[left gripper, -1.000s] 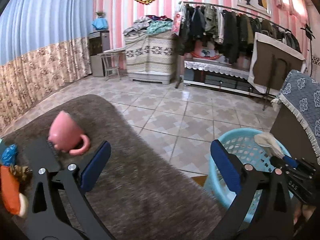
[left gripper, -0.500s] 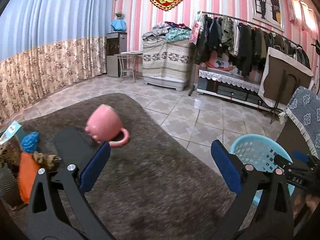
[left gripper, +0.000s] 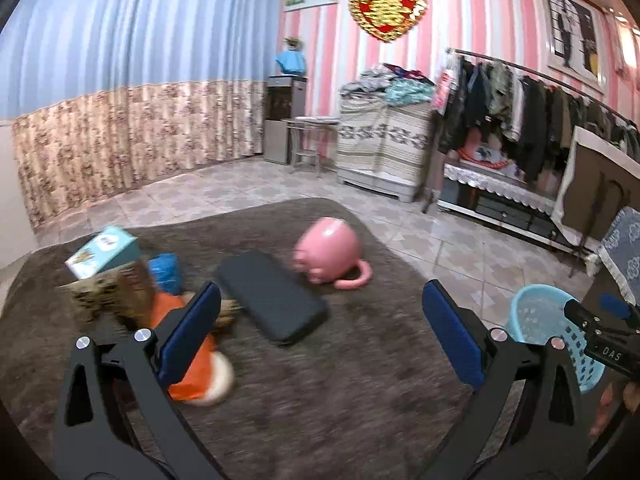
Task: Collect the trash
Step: 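Move the left tool back to the rug and grasp the black pot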
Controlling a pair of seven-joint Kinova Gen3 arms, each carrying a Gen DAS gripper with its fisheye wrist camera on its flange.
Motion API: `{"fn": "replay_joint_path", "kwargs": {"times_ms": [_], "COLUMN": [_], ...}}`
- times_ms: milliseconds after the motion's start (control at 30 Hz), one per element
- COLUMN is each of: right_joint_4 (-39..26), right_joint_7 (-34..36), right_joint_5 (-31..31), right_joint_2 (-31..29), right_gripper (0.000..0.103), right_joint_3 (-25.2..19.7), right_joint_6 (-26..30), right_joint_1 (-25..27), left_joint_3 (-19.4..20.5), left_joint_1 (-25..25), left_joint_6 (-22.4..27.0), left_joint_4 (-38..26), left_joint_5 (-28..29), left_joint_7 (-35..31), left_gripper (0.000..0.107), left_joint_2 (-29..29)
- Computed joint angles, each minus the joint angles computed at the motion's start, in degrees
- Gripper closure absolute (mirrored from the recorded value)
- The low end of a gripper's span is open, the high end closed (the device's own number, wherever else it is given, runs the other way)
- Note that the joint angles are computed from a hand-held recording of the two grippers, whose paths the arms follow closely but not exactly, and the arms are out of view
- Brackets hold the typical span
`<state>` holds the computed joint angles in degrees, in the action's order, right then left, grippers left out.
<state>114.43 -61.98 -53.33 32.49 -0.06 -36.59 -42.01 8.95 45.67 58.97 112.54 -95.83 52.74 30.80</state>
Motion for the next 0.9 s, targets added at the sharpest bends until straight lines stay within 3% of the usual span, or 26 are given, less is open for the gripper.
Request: {"fn": "replay_joint_path", "kwargs": {"times_ms": [200, 333, 433, 567, 700, 900], "right_joint_4": [-1.5, -2.6, -4.4, -5.5, -7.3, -9.7], "right_joint_7": [0.7, 0.6, 3.4, 5.0, 7.1, 5.9], "right_joint_5": [0.9, 2.1, 1.0, 2.5, 3.5, 5.3], "right_joint_2": [1.4, 2.6, 3.9, 5.5, 6.6, 7.9], "right_gripper": [0.005, 0.004, 0.004, 0.004, 0.004, 0.005], "right_joint_3": [-1.9, -2.6, -2.1, -2.7, -2.7, -1.2], "right_joint_6": [-2.0, -2.1, -1.2, -1.7, 1.6, 6.9], "right_joint_1": [-3.0, -4.6, -6.7, -8.4, -9.2, -10.1], "left_joint_3": [0.8, 2.0, 2.6, 3.2, 3.1, 2.3], "left_joint_1": [0.5, 0.8, 0.8, -0.1, -1.6, -6.8], "left_joint_6": [4.3, 7.7, 8.9, 8.2, 5.8, -0.5], "left_joint_4": [7.9, 10.7, 14.1, 17.6, 19.9, 23.3], "left_joint_5": [1.8, 5.4, 7.6, 10.1, 11.6, 6.1], "left_joint_7": [6.9, 6.2, 9.6, 13.8, 15.6, 21.6], "left_gripper": [0.010, 0.010, 0.010, 0.010, 0.010, 0.010], "left_joint_2": [-3.5, -4.2, -4.7, -4.3, -3.2, -2.8]}}
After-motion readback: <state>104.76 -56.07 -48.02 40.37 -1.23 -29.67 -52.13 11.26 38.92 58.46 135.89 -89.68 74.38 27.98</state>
